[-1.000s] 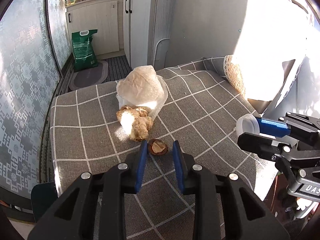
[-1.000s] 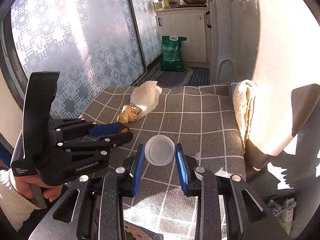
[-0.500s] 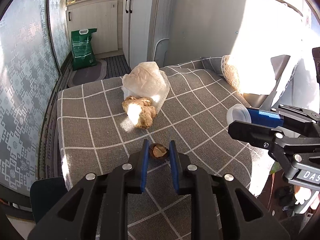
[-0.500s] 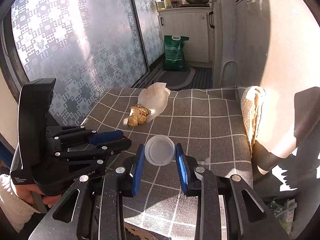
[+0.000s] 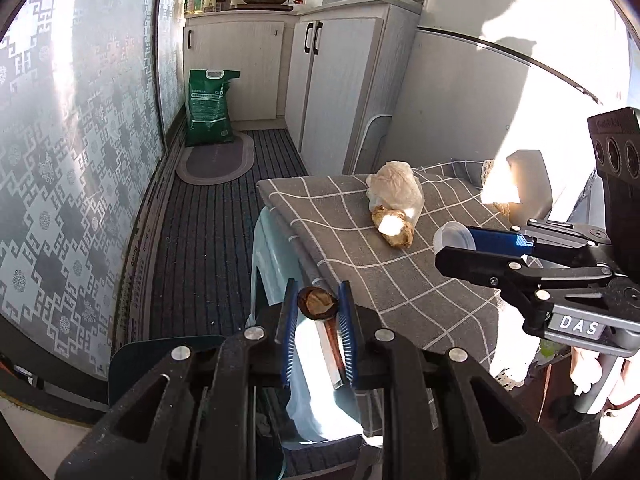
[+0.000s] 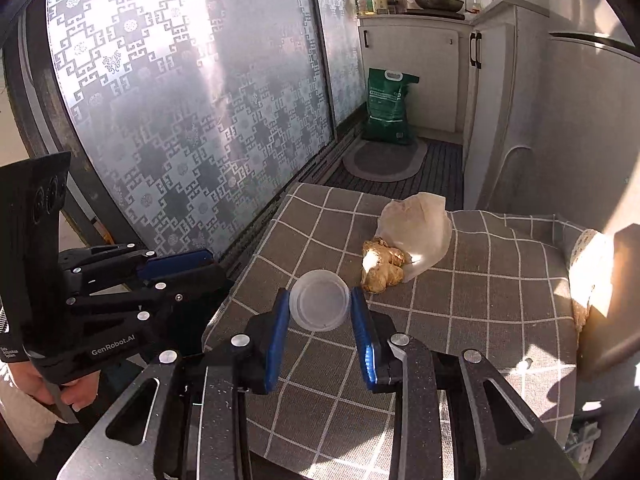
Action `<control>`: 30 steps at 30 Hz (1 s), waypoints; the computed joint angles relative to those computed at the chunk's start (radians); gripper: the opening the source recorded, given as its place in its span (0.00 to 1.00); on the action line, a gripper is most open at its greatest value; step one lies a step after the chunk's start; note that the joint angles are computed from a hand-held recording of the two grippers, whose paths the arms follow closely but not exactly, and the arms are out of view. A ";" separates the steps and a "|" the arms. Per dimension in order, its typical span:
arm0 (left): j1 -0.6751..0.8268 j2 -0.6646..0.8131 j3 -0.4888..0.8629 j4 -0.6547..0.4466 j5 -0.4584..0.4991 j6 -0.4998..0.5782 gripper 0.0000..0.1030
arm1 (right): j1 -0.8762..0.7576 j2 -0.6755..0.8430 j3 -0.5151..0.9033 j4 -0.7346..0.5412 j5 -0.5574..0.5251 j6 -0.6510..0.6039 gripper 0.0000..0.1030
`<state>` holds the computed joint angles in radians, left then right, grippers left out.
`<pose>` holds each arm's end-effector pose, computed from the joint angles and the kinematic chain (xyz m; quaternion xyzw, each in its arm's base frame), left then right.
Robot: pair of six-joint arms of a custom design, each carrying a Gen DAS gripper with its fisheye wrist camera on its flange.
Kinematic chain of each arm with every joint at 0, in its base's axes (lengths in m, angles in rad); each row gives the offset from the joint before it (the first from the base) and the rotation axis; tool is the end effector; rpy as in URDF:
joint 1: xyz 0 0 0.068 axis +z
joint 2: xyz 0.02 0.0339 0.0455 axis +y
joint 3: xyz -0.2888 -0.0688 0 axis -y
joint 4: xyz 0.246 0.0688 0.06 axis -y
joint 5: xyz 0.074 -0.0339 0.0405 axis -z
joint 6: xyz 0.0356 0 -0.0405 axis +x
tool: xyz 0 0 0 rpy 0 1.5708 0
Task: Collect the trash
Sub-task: 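Carry the brown peel and clear lid over the teal bin with both tools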
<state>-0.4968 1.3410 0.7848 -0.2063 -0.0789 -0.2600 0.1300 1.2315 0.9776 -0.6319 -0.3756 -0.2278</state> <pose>0.2422 -0.1281 0.2402 0.0931 0.9141 -0.1115 0.3785 0.2411 0.0447 0.2992 -0.2264 0.8994 0.1595 0.3381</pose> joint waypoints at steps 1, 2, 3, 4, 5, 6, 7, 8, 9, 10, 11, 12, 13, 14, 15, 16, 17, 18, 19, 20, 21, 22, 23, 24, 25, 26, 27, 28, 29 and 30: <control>0.027 -0.019 -0.018 -0.003 0.010 0.010 0.21 | 0.024 0.004 0.003 0.004 0.010 0.014 0.30; 0.054 -0.034 -0.036 -0.005 0.023 0.019 0.21 | 0.047 0.009 0.007 0.009 0.019 0.027 0.30; 0.080 -0.049 -0.054 -0.006 0.038 0.029 0.21 | 0.073 0.011 0.013 0.010 0.033 0.042 0.30; 0.111 -0.064 -0.073 -0.009 0.056 0.044 0.21 | 0.096 0.016 0.017 0.015 0.046 0.055 0.30; 0.141 -0.075 -0.091 -0.012 0.070 0.062 0.21 | 0.119 0.021 0.022 0.018 0.058 0.069 0.30; 0.166 -0.085 -0.108 -0.013 0.081 0.077 0.21 | 0.142 0.027 0.028 0.023 0.069 0.082 0.30; 0.191 -0.092 -0.123 -0.014 0.093 0.091 0.21 | 0.167 0.035 0.035 0.028 0.082 0.094 0.30; 0.219 -0.095 -0.133 -0.016 0.109 0.106 0.21 | 0.194 0.041 0.043 0.032 0.097 0.109 0.30; 0.240 -0.098 -0.145 -0.014 0.119 0.118 0.21 | 0.215 0.048 0.051 0.035 0.107 0.120 0.30; 0.261 -0.103 -0.157 -0.014 0.129 0.132 0.21 | 0.237 0.055 0.057 0.038 0.115 0.132 0.30; 0.285 -0.107 -0.169 -0.012 0.143 0.148 0.21 | 0.258 0.061 0.064 0.039 0.124 0.141 0.30; 0.304 -0.109 -0.180 -0.010 0.154 0.162 0.21 | 0.278 0.068 0.070 0.042 0.135 0.150 0.30; 0.323 -0.113 -0.192 -0.010 0.165 0.176 0.21 | 0.297 0.075 0.074 0.045 0.145 0.158 0.30; 0.345 -0.116 -0.206 -0.009 0.179 0.192 0.21 | 0.316 0.084 0.079 0.048 0.154 0.166 0.30; 0.357 -0.111 -0.218 -0.005 0.186 0.203 0.21 | 0.332 0.092 0.083 0.050 0.162 0.173 0.30; 0.366 -0.106 -0.230 0.002 0.187 0.215 0.21 | 0.350 0.102 0.089 0.051 0.171 0.181 0.30; 0.377 -0.101 -0.243 0.007 0.191 0.229 0.21 | 0.366 0.113 0.095 0.053 0.178 0.186 0.30; 0.384 -0.094 -0.256 0.015 0.192 0.241 0.21 | 0.381 0.122 0.098 0.055 0.187 0.191 0.30; 0.395 -0.087 -0.270 0.025 0.193 0.253 0.21 | 0.396 0.133 0.104 0.058 0.195 0.198 0.30; 0.406 -0.076 -0.281 0.034 0.198 0.265 0.21 | 0.412 0.145 0.111 0.060 0.203 0.205 0.30; 0.420 -0.065 -0.294 0.046 0.202 0.278 0.21 | 0.426 0.155 0.116 0.062 0.209 0.210 0.30; 0.434 -0.054 -0.304 0.055 0.207 0.289 0.21 | 0.440 0.165 0.122 0.064 0.215 0.216 0.30; 0.450 -0.042 -0.312 0.062 0.215 0.301 0.21 | 0.454 0.174 0.129 0.065 0.221 0.222 0.30; 0.468 -0.027 -0.319 0.069 0.225 0.315 0.21 | 0.468 0.184 0.135 0.066 0.225 0.228 0.30; 0.485 -0.012 -0.326 0.077 0.232 0.328 0.21 | 0.479 0.193 0.141 0.067 0.229 0.233 0.30; 0.499 0.005 -0.332 0.083 0.238 0.340 0.21 | 0.492 0.202 0.146 0.067 0.234 0.239 0.30; 0.511 0.021 -0.337 0.086 0.244 0.351 0.21 | 0.505 0.212 0.152 0.068 0.240 0.244 0.30; 0.523 0.040 -0.341 0.090 0.249 0.364 0.21 | 0.516 0.222 0.157 0.068 0.243 0.251 0.30; 0.533 0.055 -0.343 0.090 0.253 0.375 0.22 | 0.524 0.230 0.162 0.068 0.243 0.256 0.30; 0.543 0.063 -0.349 0.096 0.254 0.384 0.24 | 0.533 0.241 0.167 0.068 0.245 0.261 0.30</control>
